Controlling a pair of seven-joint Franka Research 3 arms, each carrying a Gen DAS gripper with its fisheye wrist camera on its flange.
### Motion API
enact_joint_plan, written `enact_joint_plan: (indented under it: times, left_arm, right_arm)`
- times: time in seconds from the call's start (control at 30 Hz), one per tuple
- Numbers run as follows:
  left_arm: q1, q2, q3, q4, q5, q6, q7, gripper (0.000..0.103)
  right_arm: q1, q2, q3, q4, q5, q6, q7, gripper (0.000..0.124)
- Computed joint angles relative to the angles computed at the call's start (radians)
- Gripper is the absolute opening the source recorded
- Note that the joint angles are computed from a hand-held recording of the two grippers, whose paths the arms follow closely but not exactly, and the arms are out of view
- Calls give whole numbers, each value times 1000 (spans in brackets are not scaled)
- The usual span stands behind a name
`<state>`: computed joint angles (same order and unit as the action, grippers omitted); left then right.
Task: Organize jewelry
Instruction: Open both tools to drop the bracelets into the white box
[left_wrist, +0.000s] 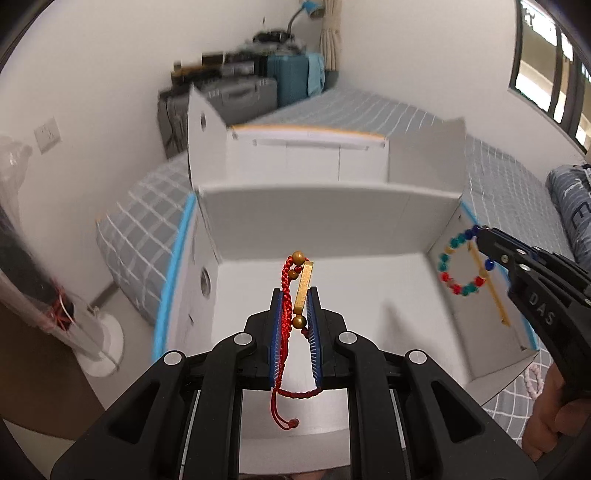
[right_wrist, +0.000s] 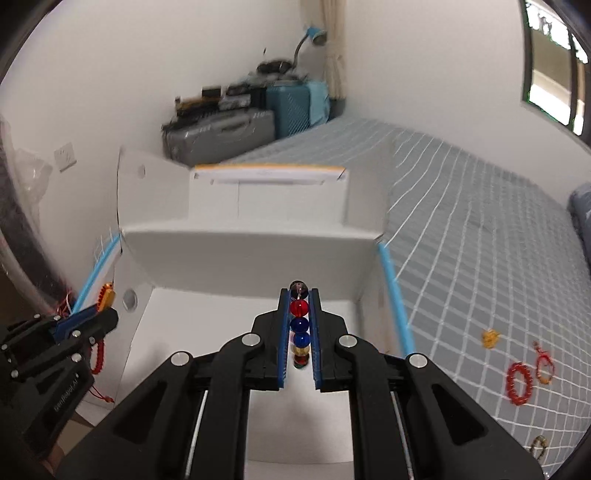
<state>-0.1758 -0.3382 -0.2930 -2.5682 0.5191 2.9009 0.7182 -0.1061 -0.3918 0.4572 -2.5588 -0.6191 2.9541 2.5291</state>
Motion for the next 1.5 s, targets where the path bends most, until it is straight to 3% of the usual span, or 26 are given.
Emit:
enact_joint_plan:
  times: [0.1, 0.4, 0.63, 0.7, 0.9, 0.97, 1.3, 1.5]
  left_arm:
    - [-87, 58, 87, 19, -139, -27, 129, 12]
    - [-56, 130, 60, 81, -170, -124, 146, 13]
    - [-53, 148, 56, 104, -169, -168, 152, 16]
    - [-49, 146, 53, 104, -156, -174, 138, 25]
    - [-32, 125, 29, 98, -60, -174, 61, 51]
    - [-24, 105, 23, 89, -27, -168, 27, 65]
    - [2, 54, 5, 62, 85, -129, -71, 82]
    - [20, 15, -13, 45, 140, -101, -126, 97]
  right_arm:
    - [23, 68, -17, 34, 6, -38, -12, 9]
    - [236, 200, -200, 90, 166, -183, -130, 9]
    - [307, 202, -272, 86, 228, -211, -172, 10]
    - [310, 199, -277, 91, 237, -225, -182, 12]
    - [302, 190, -265, 94, 203, -232, -157, 39]
    - [299, 179, -261, 90, 189, -227, -140, 45]
    - [235, 99, -207, 36, 95, -140, -47, 74]
    - [173, 45, -158, 3, 51, -102, 4, 96]
